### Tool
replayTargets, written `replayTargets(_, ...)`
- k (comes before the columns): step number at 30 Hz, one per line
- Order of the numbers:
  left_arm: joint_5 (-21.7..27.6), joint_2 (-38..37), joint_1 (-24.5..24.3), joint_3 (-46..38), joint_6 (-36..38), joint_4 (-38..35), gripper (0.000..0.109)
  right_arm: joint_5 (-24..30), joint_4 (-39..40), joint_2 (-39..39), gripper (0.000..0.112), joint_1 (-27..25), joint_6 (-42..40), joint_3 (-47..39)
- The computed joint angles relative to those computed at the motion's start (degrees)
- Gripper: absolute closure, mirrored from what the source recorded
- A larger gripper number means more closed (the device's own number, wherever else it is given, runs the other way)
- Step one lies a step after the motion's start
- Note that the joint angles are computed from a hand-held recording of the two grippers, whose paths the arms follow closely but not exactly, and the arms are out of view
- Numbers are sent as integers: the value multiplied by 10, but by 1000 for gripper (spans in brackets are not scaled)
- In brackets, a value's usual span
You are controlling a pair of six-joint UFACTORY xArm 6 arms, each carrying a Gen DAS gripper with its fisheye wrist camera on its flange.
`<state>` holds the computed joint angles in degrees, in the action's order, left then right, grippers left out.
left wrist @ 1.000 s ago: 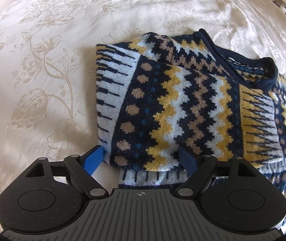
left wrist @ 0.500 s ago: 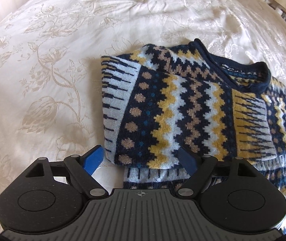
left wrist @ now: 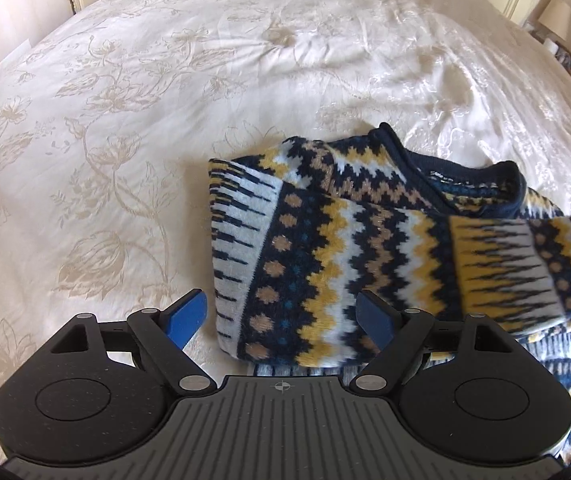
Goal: Fold small clothes
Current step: 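Grasp the folded navy cuff with the right gripper and adjust it, then move both open grippers to the navy ribbed hem of the sweater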
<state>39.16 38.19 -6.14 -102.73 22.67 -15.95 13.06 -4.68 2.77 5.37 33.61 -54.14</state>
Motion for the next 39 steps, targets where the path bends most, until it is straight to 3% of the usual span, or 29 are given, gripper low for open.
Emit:
replayTargets(4, 2, 41, -8, -45, -27, 49, 28, 65, -61, 36, 92, -21, 41, -23)
replayTargets(7, 18, 70, -9, -81, -48, 74, 28, 86, -48, 62, 82, -23, 32, -35)
replayTargets(11, 35, 91, -3, -102, -60, 99, 24, 97, -103, 67, 70, -18, 82, -30)
replayTargets(15, 42, 99, 11, -103, -66, 87, 16, 93, -132, 59, 68, -20, 111, -10)
replayTargets(21, 28, 77, 20, -65, -54, 93, 13, 101, -152, 46, 59, -22, 128, 0)
replayTargets(23, 30, 71, 22, -60, -59, 97, 13, 129, -175, 41, 36, -21, 157, -3)
replayTargets(31, 11, 10, 39, 19, -95, 151, 14, 106, -158, -56, 35, -32, 204, 98)
replayTargets(39, -30, -107, 50, 168, -29, 62, 14, 96, -119, -159, 25, -2, 197, 197)
